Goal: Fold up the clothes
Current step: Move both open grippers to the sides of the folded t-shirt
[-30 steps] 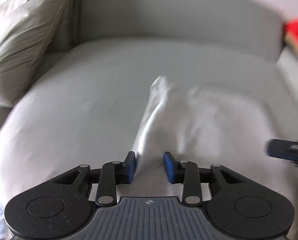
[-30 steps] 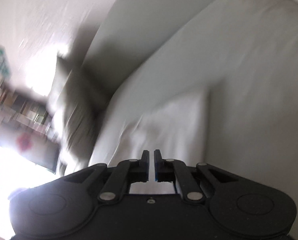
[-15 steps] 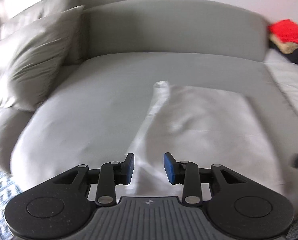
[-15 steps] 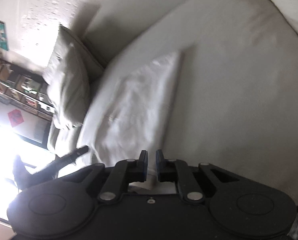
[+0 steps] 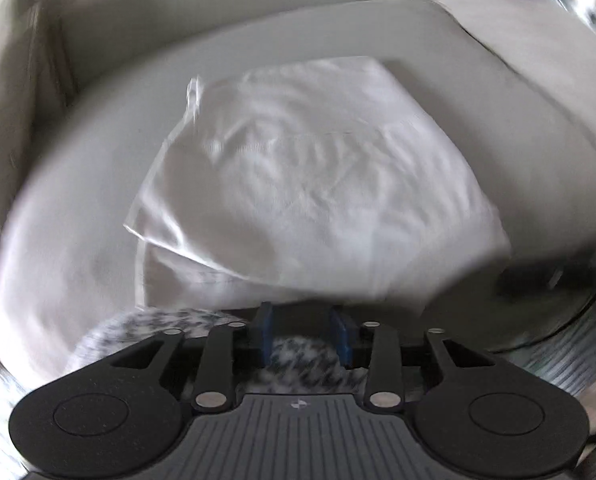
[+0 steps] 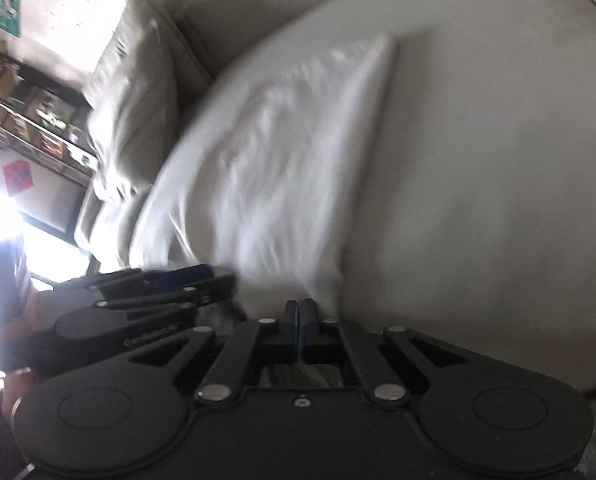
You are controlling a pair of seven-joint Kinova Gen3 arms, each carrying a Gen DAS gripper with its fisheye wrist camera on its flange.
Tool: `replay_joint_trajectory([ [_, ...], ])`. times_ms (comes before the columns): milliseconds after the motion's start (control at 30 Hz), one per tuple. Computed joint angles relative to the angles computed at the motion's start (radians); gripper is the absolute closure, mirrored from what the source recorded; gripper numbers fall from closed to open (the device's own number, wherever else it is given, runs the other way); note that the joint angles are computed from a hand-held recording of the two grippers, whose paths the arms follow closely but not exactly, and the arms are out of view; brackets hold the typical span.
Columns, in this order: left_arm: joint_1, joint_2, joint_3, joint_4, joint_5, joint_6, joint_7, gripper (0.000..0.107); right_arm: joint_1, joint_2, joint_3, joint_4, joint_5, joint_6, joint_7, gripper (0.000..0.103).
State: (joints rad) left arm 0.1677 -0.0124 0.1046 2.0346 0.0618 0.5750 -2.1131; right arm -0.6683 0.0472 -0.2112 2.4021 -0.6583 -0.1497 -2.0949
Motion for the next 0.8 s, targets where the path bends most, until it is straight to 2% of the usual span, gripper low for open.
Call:
replay_joint_trajectory([
  [67,0.033,-0.031,-0.045,0.01,0.021,-0.028,0.002,0.072,0.028,-0.044,-0.058,0.058,0.001,-0.081,-0.067,0.094],
  [133,0.07,-0.061,-0.078,0.018,0.0,-0.057,0.056,0.068,0.069,-0.085,-0.118,0.096,-0.025,-0.163,-0.07,0.086],
  [200,0.039,-0.087,-0.038,0.022,-0.041,-0.081,0.137,0.06,0.143,-0.114,-0.21,0.119,-0.102,-0.226,-0.012,0.074],
  [233,-0.004,-0.083,0.008,0.004,-0.07,-0.075,0.178,0.059,0.187,-0.132,-0.257,0.125,-0.142,-0.241,0.024,0.07],
  [333,-0.106,-0.064,0.129,-0.034,-0.174,-0.063,0.3,0.054,0.326,-0.141,-0.362,0.101,-0.208,-0.234,0.098,0.067],
  [400,-0.091,-0.051,0.133,-0.054,-0.23,-0.049,0.375,0.044,0.393,-0.127,-0.414,0.08,-0.205,-0.23,0.094,0.063],
  [467,-0.019,-0.045,0.072,-0.064,-0.25,-0.036,0.404,0.043,0.408,-0.128,-0.427,0.063,-0.256,-0.215,0.148,0.058],
  [500,0.004,-0.046,0.051,-0.065,-0.253,-0.032,0.408,0.042,0.401,-0.138,-0.418,0.061,-0.282,-0.201,0.176,0.053],
  [567,0.011,-0.045,0.044,-0.063,-0.253,-0.033,0.409,0.041,0.365,-0.143,-0.387,0.058,-0.326,-0.19,0.215,0.042],
  [633,0.015,-0.042,0.033,-0.066,-0.232,-0.034,0.388,0.039,0.396,-0.13,-0.411,0.04,-0.379,-0.177,0.256,0.024],
  [700,0.012,-0.038,0.013,-0.071,-0.182,-0.04,0.343,0.037,0.439,-0.128,-0.441,0.028,-0.421,-0.163,0.29,0.02],
  [800,-0.007,-0.032,-0.022,-0.068,-0.084,-0.092,0.256,0.035,0.441,-0.113,-0.432,0.009,-0.465,-0.162,0.344,0.02],
])
